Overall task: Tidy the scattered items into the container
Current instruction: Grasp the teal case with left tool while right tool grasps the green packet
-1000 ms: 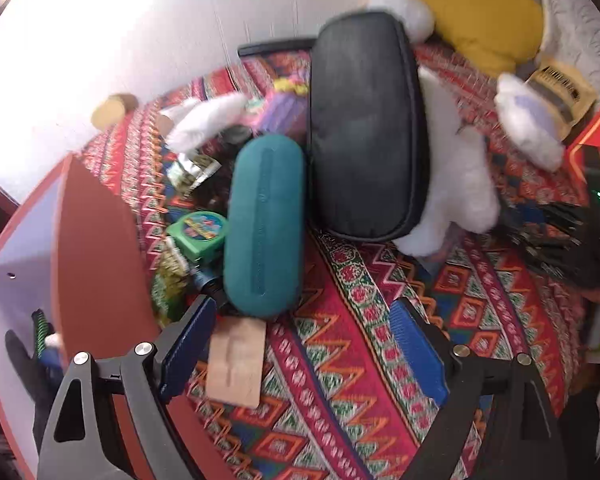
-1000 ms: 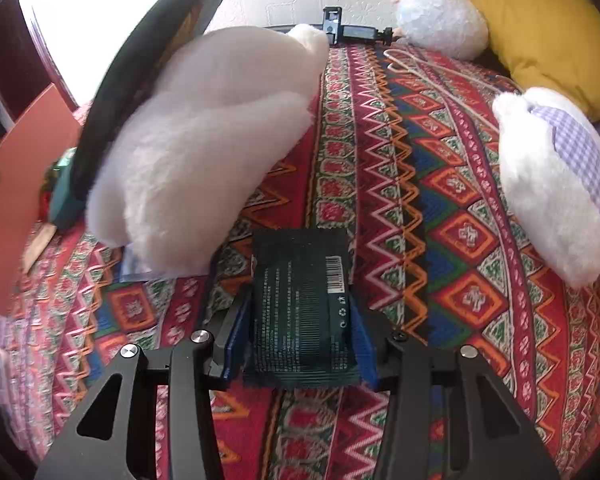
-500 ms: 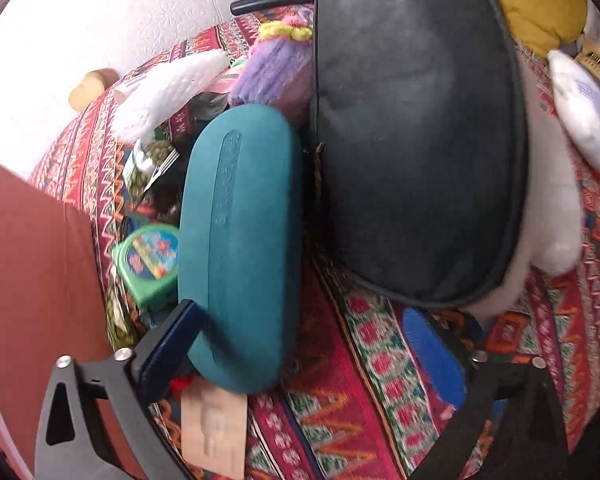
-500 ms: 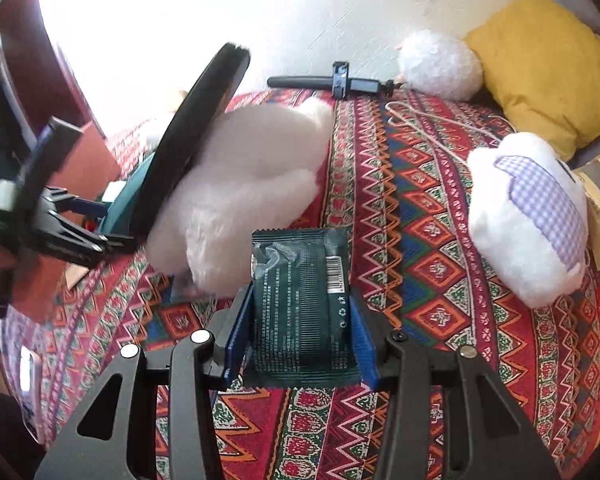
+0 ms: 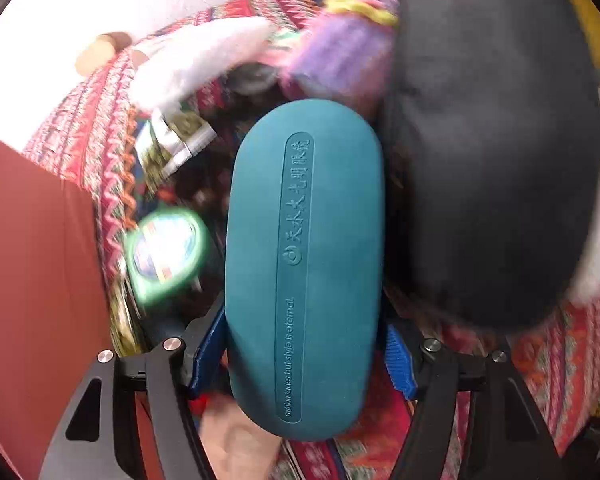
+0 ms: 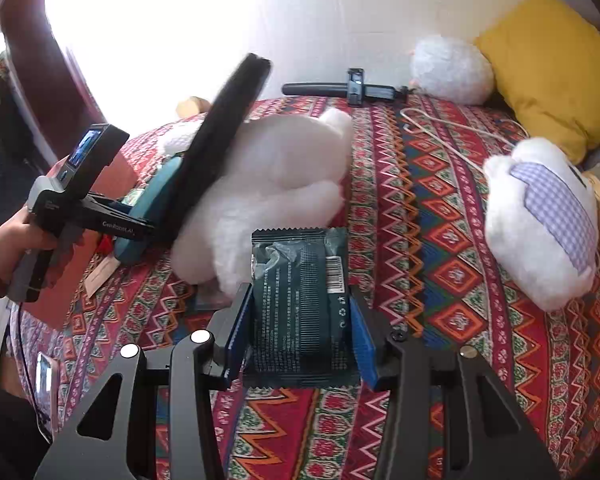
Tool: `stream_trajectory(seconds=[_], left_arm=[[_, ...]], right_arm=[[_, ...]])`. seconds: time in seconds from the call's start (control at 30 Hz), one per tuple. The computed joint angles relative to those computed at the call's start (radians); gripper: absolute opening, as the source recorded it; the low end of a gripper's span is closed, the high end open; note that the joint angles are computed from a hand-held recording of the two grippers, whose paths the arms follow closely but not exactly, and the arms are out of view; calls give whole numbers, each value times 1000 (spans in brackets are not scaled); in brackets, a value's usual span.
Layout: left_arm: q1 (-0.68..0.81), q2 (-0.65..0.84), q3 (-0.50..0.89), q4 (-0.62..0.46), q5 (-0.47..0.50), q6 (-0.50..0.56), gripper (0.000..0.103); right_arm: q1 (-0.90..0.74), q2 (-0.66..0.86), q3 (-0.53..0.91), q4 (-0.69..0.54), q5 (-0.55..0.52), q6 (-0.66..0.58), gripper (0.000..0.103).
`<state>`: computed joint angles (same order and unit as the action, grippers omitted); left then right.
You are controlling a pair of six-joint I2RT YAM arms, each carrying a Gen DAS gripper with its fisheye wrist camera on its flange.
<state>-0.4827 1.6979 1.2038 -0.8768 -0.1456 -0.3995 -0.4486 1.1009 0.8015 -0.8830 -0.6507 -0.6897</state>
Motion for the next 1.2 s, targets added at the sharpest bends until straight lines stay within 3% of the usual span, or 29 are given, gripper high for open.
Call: stream_trajectory(seconds=[0.17,0.37,0.5,0.63,0.97,1.2], left_arm=[[-73,-240,-204,30,131,-118,67],[-246,-564,-354,-38,163,-334,67],[-384,-695,-330,-139,104,-474,67],[-386,-714,-266,-174,101,-474,67],[-601,-838,-142,-308,-46,-666,67],[-749,-916,-42,-458,-214,-792,67]], right_arm=[[-3,-14,3,-30,-19,-8,43],[-58,-3,33,-94,-69,-42,43],[-102,17,64,-156,-110,-72,44],[-135,27,95,-213,-140,-84,43],[-199,-77,188,-436,-243,-155,43],[-120,-214,272,-512,-309,-29,43]])
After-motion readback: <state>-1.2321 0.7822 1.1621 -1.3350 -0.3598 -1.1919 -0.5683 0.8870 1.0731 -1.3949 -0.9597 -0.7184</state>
